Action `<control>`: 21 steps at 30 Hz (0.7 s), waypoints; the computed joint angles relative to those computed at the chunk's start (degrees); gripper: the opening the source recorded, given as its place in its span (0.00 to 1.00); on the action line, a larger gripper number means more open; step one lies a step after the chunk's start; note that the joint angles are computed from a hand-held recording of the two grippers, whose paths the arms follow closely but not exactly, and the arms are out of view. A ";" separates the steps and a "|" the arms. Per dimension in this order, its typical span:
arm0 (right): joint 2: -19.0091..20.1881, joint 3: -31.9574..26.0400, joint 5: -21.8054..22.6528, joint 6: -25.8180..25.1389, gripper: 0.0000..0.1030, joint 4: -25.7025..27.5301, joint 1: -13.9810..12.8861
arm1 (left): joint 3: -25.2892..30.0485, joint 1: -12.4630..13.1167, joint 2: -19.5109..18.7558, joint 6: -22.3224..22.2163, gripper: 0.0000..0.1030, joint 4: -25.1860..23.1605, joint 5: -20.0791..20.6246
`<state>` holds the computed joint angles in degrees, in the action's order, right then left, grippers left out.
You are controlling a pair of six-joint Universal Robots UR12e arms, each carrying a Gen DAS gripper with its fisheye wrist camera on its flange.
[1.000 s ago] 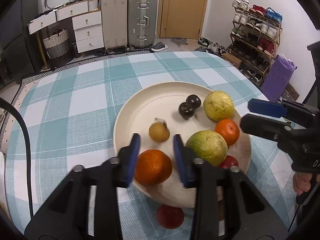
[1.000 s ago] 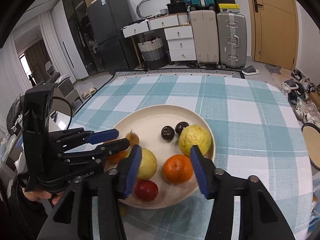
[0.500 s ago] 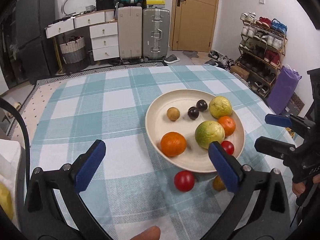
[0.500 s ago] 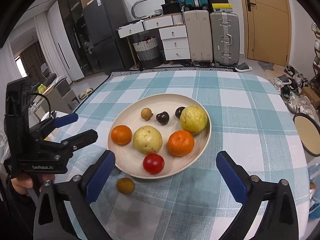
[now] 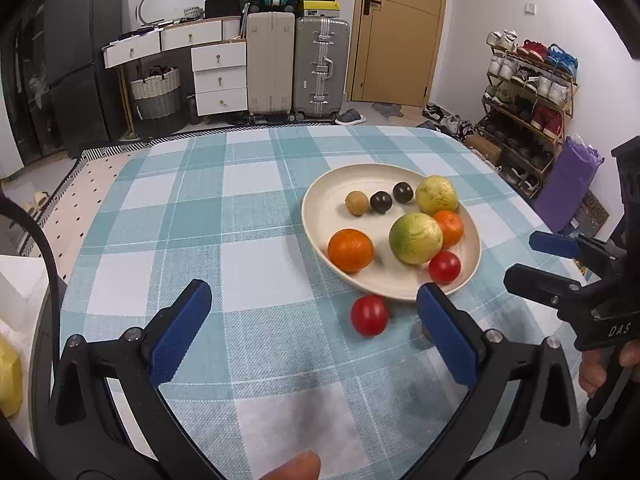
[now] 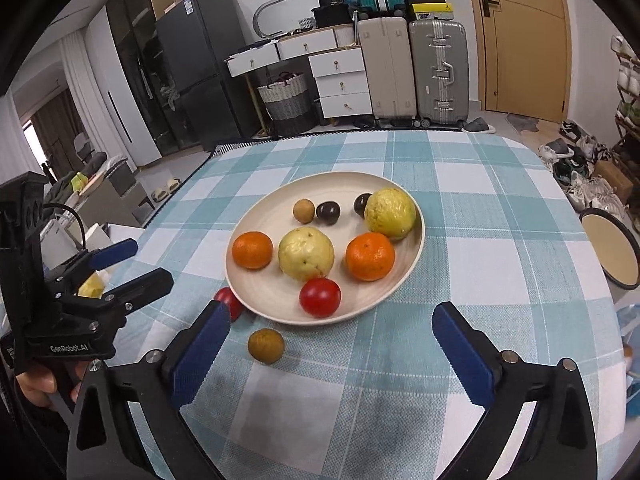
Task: Organize fruits
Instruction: 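Move both grippers back toward the red tomato and brown fruit on the cloth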
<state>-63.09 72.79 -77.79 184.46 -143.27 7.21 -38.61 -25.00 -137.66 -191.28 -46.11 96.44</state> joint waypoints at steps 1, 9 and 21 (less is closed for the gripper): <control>-0.03 0.11 -0.10 0.00 1.00 0.14 0.07 | -0.25 0.01 0.12 -0.18 0.99 -0.13 0.13; -0.44 1.41 -0.57 -0.26 1.00 -0.26 0.60 | -4.02 0.06 1.80 -2.07 0.99 1.39 -0.87; 0.65 0.52 1.81 -2.24 0.99 3.26 1.56 | -2.84 -0.19 0.46 -2.78 0.99 -1.51 -0.55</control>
<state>-62.45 73.32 -75.98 182.22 -140.01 8.77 -41.45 -25.18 -137.20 -194.05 -47.63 95.89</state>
